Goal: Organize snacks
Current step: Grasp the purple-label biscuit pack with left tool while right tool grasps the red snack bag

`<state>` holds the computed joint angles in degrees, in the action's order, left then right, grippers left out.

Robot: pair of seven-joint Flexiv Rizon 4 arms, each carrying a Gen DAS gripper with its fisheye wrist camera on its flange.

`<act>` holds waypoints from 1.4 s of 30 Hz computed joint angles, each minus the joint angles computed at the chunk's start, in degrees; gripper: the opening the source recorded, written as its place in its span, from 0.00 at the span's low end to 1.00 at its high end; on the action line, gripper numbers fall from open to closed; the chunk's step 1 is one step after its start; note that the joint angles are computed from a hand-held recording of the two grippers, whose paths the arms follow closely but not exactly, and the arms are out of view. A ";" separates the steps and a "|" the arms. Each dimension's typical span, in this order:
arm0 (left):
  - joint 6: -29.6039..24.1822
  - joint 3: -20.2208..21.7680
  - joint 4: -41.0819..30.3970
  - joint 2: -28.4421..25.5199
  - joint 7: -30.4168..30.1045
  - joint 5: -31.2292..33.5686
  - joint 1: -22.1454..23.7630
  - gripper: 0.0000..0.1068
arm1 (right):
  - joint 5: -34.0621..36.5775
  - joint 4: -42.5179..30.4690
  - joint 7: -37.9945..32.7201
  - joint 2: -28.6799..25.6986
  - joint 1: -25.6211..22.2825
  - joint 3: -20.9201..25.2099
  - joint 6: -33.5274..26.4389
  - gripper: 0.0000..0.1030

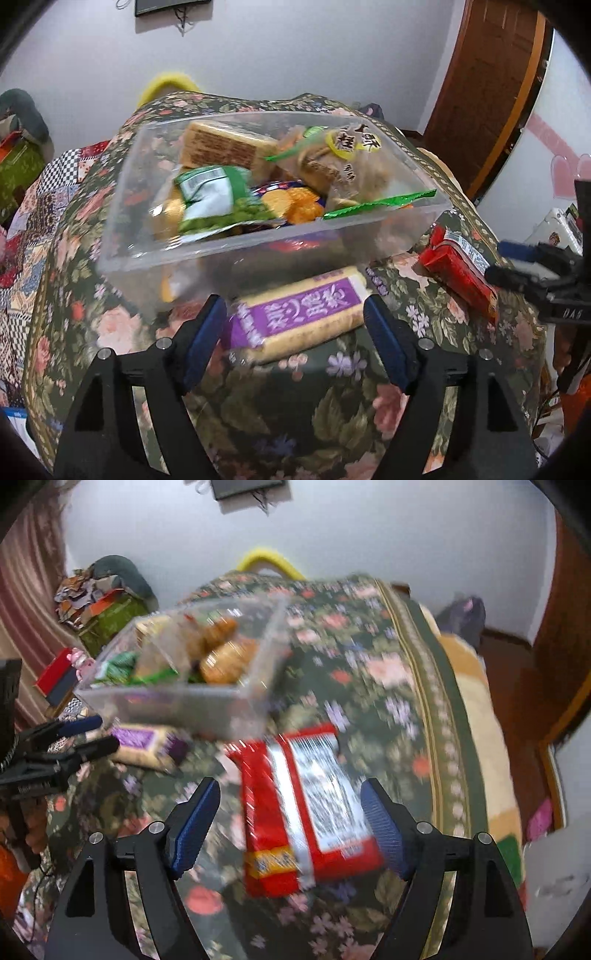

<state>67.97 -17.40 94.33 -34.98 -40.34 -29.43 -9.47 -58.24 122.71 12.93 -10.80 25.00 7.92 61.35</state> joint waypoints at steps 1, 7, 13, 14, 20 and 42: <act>-0.09 0.20 -0.63 -0.50 -0.12 0.48 -0.45 0.73 | 0.55 0.35 -0.08 -0.18 -0.14 0.07 0.15 0.74; -2.31 1.15 -4.03 -3.08 -0.84 3.45 -2.39 0.78 | 0.36 1.29 0.99 -2.07 -0.98 -1.50 5.20 0.76; -0.95 1.72 -3.49 -3.40 0.79 6.15 -3.41 0.87 | -2.10 0.89 3.12 -4.39 -1.23 -3.69 12.70 0.81; -1.18 2.84 -3.54 -3.36 0.14 7.35 -4.18 0.87 | -1.62 0.63 2.52 -4.40 -0.66 -3.44 11.69 0.82; -3.70 1.42 0.58 -1.29 -0.34 5.25 -2.24 0.86 | -1.18 -0.49 1.17 -4.57 2.19 -2.68 7.41 0.74; 5.54 -3.40 9.06 2.85 1.42 0.43 0.79 0.43 | -7.57 -0.59 10.66 -3.34 3.68 -1.67 6.42 0.61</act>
<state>73.51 -20.80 103.39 -32.13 -38.93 -29.01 -8.67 -65.81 122.12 23.59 -14.14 28.68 6.25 67.77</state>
